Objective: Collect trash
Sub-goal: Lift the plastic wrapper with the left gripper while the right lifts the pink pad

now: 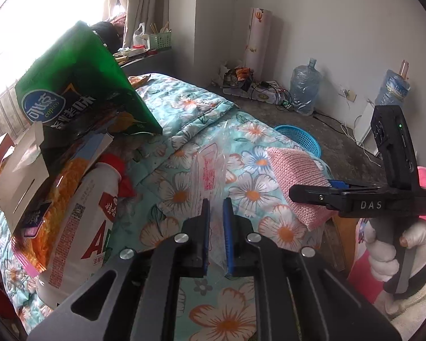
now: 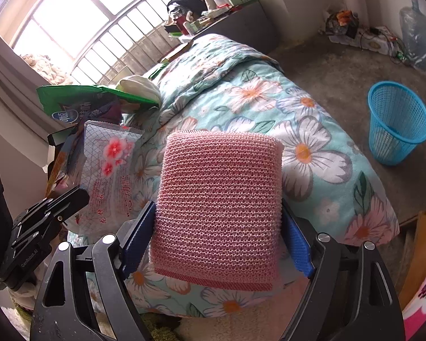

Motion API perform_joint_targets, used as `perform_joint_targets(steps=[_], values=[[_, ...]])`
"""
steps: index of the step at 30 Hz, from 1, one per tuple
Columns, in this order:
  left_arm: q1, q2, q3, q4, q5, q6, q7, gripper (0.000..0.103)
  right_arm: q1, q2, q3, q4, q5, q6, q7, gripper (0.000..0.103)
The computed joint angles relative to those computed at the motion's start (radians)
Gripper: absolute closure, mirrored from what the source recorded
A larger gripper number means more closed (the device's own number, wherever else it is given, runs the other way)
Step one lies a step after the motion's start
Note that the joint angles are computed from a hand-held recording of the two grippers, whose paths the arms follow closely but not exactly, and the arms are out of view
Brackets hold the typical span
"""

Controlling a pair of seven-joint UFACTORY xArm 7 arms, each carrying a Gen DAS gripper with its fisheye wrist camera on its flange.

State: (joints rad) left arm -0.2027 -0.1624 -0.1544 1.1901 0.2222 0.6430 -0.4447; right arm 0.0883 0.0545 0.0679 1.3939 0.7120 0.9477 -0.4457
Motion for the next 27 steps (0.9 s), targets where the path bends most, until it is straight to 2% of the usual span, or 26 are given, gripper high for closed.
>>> perform_joint_targets(steps=[14, 22, 27], values=[[0.021, 0.016, 0.005, -0.004, 0.08, 0.011, -0.044, 0.093, 0.014, -0.029, 0.0, -0.027, -0.016, -0.003, 0.031, 0.021], [0.029, -0.014, -0.001, -0.037, 0.108, -0.004, -0.068, 0.095, 0.031, -0.046, 0.001, -0.044, -0.064, -0.02, 0.053, 0.021], [0.035, -0.034, -0.008, -0.054, 0.126, -0.023, -0.077, 0.097, 0.014, -0.052, -0.019, -0.047, 0.017, 0.006, 0.056, 0.021]])
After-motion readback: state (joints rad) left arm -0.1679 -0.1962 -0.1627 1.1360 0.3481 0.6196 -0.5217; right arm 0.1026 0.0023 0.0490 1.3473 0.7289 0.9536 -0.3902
